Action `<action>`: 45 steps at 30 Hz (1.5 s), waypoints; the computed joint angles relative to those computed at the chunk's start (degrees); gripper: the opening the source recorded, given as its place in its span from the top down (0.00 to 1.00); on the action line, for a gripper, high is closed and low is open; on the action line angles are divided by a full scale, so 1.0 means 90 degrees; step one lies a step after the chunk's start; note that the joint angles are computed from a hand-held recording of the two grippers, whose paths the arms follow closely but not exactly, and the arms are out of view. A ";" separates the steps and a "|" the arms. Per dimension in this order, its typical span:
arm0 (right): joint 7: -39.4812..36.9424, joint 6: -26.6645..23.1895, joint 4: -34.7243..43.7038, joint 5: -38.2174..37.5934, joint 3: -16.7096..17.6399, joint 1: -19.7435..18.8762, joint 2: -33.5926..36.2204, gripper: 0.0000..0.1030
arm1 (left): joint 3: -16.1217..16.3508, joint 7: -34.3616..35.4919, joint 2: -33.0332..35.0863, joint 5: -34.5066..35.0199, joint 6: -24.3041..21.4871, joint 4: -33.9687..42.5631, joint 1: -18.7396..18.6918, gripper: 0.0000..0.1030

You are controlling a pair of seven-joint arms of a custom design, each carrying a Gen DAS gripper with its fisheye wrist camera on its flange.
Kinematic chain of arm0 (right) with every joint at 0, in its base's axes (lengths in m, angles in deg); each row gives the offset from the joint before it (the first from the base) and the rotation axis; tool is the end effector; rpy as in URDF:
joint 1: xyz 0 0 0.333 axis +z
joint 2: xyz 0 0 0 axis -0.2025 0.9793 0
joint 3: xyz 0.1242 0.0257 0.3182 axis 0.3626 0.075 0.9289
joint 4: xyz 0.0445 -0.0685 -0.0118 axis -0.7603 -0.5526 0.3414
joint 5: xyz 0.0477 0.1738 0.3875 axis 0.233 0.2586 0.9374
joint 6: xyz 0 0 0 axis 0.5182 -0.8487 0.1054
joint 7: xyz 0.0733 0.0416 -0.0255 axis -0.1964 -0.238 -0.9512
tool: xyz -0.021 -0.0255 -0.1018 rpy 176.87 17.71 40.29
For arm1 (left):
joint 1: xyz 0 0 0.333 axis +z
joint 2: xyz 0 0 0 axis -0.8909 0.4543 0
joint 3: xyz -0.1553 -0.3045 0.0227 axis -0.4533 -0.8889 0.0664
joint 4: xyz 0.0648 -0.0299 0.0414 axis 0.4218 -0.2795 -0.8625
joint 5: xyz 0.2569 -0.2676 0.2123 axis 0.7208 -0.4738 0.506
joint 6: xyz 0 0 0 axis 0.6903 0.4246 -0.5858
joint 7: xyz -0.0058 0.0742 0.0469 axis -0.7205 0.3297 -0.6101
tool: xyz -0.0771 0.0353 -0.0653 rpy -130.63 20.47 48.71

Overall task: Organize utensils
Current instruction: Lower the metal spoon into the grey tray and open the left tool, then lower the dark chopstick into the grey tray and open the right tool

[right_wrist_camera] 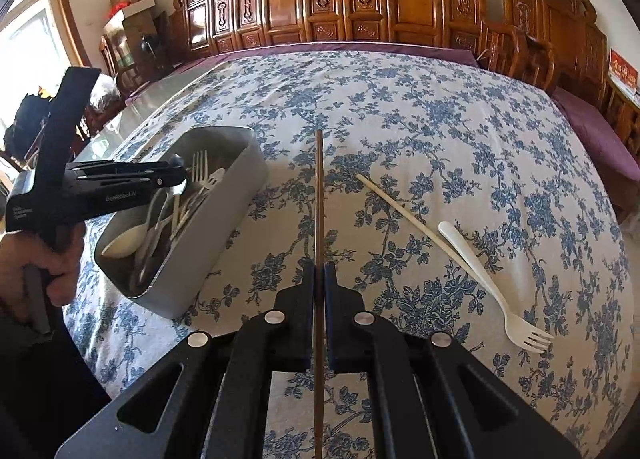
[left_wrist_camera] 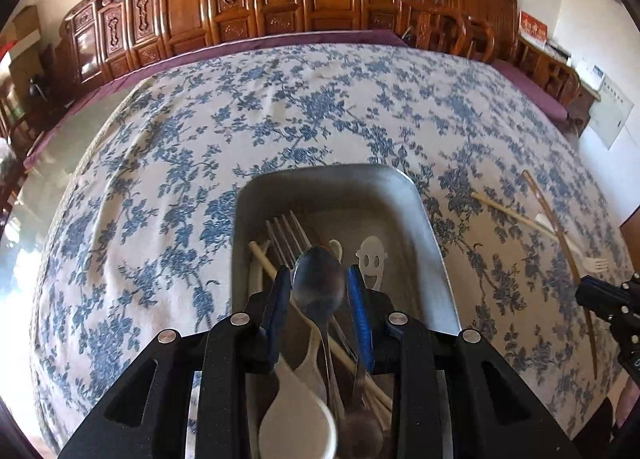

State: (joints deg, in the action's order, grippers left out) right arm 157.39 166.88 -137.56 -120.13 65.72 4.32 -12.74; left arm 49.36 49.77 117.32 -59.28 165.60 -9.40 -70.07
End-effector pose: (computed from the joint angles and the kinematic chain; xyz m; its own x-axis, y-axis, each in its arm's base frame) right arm 0.5905 0.1943 0.3838 -0.1028 -0.9853 -0.1363 -0.7793 0.1650 -0.6045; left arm 0.7476 -0.2028 0.3837 -0.5482 -0.8363 -0.0048 -0.6864 0.4533 -0.5686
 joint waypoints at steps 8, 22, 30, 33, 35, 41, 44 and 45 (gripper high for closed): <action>0.0237 -0.0377 0.0097 -0.0296 0.0121 0.0120 -0.0202 0.94 | -0.0240 0.0536 -0.0689 -0.0560 0.0335 -0.0755 0.0475 0.64; -0.0495 -0.0566 0.1007 0.0635 0.0454 0.0306 0.0376 0.94 | -0.0286 0.1484 -0.1126 -0.1566 0.0541 -0.1359 0.0963 0.63; -0.1332 -0.0790 0.2061 0.1474 0.0549 0.0404 0.1197 0.94 | -0.0328 0.1803 -0.1103 -0.1864 0.0662 -0.1404 0.1103 0.61; -0.1569 -0.0916 0.2490 0.1741 0.0553 0.0447 0.1528 0.94 | -0.0395 0.1990 -0.1120 -0.2058 0.0716 -0.1418 0.1187 0.52; -0.1742 -0.0984 0.2757 0.2038 0.0624 0.0384 0.1754 0.94 | -0.0419 0.2089 -0.1117 -0.2171 0.0683 -0.1396 0.1229 0.51; -0.1828 -0.1056 0.3344 0.2530 0.0544 0.0373 0.2257 0.94 | -0.0361 0.2101 -0.1021 -0.2333 0.0555 -0.1253 0.1251 0.41; -0.1805 -0.1102 0.3511 0.2667 0.0525 0.0354 0.2411 0.94 | -0.0268 0.1947 -0.0944 -0.2228 0.0497 -0.1160 0.1189 0.38; -0.1791 -0.1081 0.3521 0.2723 0.0536 0.0344 0.2443 0.94 | -0.0259 0.1916 -0.0920 -0.2210 0.0478 -0.1135 0.1189 0.38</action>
